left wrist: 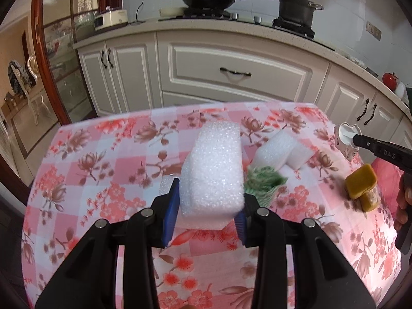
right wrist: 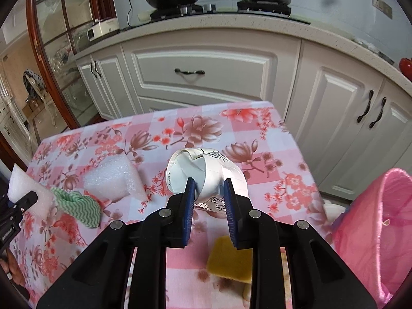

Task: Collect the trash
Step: 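Carry the crumpled cup and foam block over the pink wastebasket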

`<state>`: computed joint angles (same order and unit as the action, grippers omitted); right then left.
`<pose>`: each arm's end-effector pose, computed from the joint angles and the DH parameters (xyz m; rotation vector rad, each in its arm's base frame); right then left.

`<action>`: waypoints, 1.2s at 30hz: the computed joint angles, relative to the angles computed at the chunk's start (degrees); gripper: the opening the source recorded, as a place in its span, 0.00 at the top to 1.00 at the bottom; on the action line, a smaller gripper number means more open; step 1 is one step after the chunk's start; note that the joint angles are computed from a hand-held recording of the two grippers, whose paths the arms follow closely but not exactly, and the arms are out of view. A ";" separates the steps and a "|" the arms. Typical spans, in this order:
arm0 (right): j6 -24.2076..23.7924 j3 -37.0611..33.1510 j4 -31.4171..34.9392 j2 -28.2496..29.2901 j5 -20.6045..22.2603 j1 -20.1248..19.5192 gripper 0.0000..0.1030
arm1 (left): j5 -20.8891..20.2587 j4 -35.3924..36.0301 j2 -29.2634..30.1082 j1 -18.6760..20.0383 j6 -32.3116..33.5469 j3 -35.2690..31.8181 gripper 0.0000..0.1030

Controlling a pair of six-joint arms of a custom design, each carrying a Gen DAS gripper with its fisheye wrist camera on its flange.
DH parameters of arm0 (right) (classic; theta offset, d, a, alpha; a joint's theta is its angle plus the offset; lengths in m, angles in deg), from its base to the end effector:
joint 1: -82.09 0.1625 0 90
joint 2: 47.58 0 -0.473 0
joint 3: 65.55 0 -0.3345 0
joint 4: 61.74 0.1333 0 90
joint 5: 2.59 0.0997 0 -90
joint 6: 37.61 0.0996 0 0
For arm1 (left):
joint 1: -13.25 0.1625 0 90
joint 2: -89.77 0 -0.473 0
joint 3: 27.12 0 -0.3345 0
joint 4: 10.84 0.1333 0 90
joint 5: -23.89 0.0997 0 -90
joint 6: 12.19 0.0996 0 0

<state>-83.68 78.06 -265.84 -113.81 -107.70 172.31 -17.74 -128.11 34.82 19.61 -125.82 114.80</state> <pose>0.1089 -0.4007 0.2515 0.9095 -2.4166 0.6552 -0.2577 -0.2378 0.0962 -0.0196 2.0712 -1.0634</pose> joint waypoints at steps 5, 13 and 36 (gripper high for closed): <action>-0.26 0.36 2.88 -5.52 2.31 -1.18 0.76 | 2.00 5.62 -0.19 -0.97 0.18 -3.93 0.64; -1.80 0.29 8.57 -15.54 6.21 -5.26 0.76 | 5.38 5.58 2.98 -1.43 5.35 -9.37 0.64; -6.68 -6.01 23.83 -34.31 18.18 -23.34 0.75 | 9.41 -28.42 19.69 2.66 42.83 -22.43 0.64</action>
<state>-90.35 72.05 -242.02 -148.12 -89.51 148.97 -8.33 -156.53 54.50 22.27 -83.00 92.38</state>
